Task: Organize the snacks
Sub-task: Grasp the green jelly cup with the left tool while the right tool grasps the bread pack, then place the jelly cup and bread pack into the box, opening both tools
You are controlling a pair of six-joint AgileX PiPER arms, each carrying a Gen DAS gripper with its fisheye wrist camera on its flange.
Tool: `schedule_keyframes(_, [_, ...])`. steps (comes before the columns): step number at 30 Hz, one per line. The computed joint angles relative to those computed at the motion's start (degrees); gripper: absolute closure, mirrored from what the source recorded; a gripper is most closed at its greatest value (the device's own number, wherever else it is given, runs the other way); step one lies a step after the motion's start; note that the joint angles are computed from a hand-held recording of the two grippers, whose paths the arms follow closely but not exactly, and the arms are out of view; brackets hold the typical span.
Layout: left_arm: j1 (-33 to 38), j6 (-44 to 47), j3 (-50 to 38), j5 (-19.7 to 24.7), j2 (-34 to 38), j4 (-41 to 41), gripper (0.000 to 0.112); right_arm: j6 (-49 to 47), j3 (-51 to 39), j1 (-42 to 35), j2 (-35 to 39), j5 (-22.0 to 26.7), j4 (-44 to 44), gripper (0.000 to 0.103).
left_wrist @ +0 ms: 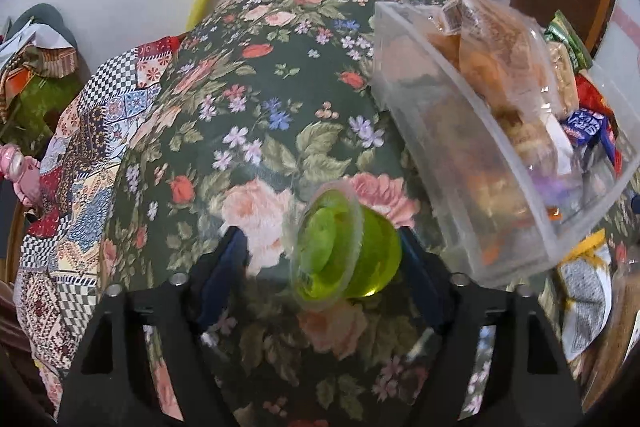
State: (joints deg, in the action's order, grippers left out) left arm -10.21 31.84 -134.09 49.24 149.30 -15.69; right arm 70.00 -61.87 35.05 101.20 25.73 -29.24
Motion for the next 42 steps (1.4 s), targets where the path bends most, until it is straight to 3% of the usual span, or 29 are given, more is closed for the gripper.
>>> schedule_keyframes(2, [-0.2, 0.8, 2.9, -2.0, -1.1, -1.1, 0.063, 0.5, 0.6, 0.1, -0.5, -0.2, 0.0, 0.026])
schedule_keyframes(4, [-0.8, 2.3, 11.6, -9.3, -5.3, -1.1, 0.066, 0.8, 1.2, 0.2, -1.1, -0.3, -0.1, 0.026])
schedule_keyframes(6, [-1.0, 3.4, 17.0, -12.7, -8.1, -1.6, 0.068, 1.2, 1.9, 0.5, -1.9, -0.2, -0.2, 0.026])
schedule_keyframes(14, [1.7, 11.4, 34.9, -13.7, -19.3, -12.5, 0.071, 3.7, 3.3, 4.7, -4.6, 1.1, -0.8, 0.026])
schedule_keyframes(23, [2.5, 22.4, 53.2, -17.1, -31.9, -23.7, 0.071, 1.5, 1.3, 7.7, -1.9, 0.3, 3.4, 0.026])
schedule_keyframes(28, [2.0, 25.4, 58.2, -17.9, -36.3, -27.0, 0.071, -2.5, 1.7, 6.8, -0.9, -1.6, 8.8, 0.027])
schedule_keyframes(32, [0.9, 24.9, 59.9, -18.1, -38.7, -27.4, 0.071, -8.5, 3.0, 5.8, -2.3, -4.0, 14.8, 0.051])
schedule_keyframes(42, [-1.8, 21.8, 57.4, -16.8, -41.4, -28.6, 0.071, 5.7, 5.4, 7.8, -6.5, 0.0, -1.1, 0.061])
